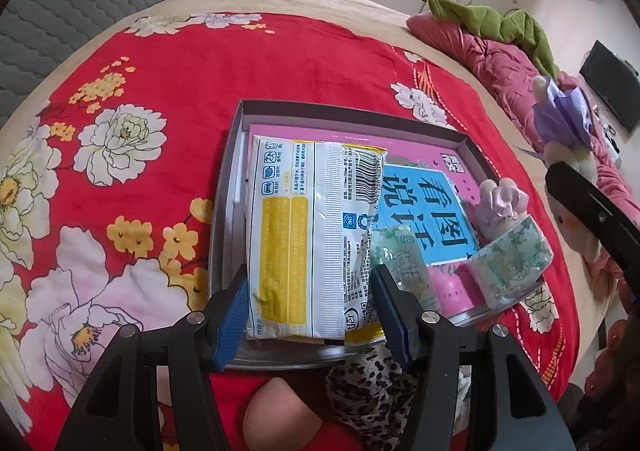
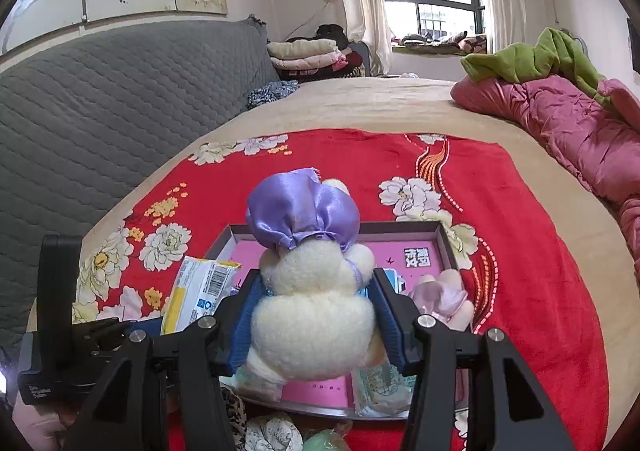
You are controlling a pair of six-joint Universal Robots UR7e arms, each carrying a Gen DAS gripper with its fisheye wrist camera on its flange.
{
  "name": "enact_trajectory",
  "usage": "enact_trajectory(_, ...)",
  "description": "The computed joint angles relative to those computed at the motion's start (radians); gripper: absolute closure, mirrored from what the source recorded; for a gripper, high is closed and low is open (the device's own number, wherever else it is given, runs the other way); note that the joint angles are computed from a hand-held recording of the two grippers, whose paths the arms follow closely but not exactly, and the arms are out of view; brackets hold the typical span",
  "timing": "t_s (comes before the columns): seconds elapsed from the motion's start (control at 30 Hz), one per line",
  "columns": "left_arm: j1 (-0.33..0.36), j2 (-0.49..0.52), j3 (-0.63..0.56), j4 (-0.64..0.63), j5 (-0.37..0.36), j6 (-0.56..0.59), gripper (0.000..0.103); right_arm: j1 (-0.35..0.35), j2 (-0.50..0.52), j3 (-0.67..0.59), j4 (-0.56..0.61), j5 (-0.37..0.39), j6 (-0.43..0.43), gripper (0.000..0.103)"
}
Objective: Organize soft objects
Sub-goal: 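Open the left tool to set the bag in the box while the right tool lowers and releases the bunny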
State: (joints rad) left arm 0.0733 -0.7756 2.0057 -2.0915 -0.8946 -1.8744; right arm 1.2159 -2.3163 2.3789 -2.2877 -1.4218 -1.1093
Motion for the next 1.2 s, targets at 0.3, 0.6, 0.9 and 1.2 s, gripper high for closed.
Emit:
enact_trajectory(0.3,0.006,0.006,0.006,-0.02,-0.015,0.002,0.043,0.038,0.047,0.064,-0.061,-0.155,-0.039,0.05)
enact_trajectory(0.6,0.006,0.008,0.01,-0.025,-0.016,-0.002,0.043,0.054,0.109,0.114,-0.187,-0.246,-0.052,0.05)
enact_trajectory(0.9,0.006,0.005,0.016,-0.036,-0.018,-0.003,0.043,0.039,0.131,0.137,-0.248,-0.288,-0.07,0.049)
enact_trajectory(1.2,0.007,0.004,0.018,-0.038,-0.02,0.0,0.043,0.055,0.14,0.155,-0.272,-0.328,-0.082,0.049)
